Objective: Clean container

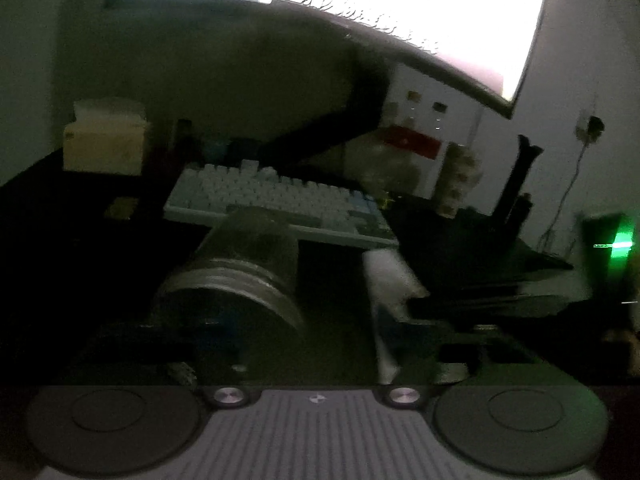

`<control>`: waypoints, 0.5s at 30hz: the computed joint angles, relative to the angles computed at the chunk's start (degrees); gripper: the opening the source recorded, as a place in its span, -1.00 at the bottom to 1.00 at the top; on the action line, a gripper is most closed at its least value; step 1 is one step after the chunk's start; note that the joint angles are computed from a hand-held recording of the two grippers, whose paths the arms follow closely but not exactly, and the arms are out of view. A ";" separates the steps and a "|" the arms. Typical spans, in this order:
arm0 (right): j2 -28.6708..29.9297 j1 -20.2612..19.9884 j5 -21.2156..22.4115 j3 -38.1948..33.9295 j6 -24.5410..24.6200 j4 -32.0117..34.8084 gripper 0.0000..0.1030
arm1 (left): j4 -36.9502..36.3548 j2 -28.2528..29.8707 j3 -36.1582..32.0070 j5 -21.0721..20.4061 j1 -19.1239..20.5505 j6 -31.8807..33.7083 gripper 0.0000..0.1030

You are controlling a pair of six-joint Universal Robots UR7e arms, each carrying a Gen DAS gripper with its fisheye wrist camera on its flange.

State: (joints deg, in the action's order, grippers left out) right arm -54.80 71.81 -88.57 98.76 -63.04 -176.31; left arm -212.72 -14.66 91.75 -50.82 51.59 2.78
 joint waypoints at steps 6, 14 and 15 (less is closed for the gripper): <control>-3.52 -1.15 3.40 3.42 0.14 -2.38 -0.88 | -2.89 4.87 -7.85 0.07 2.39 4.35 -0.70; -5.23 -1.27 3.37 6.53 2.71 -5.49 -0.88 | -3.86 3.57 -4.49 -15.76 7.25 12.76 -0.89; -5.62 -1.20 3.60 6.86 2.78 -5.21 -0.88 | -3.16 2.33 -2.80 -19.27 8.06 13.33 -0.90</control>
State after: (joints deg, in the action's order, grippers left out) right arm -60.42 70.62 -84.97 105.62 -60.25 -181.53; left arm -215.88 -12.33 88.95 -70.10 59.65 16.11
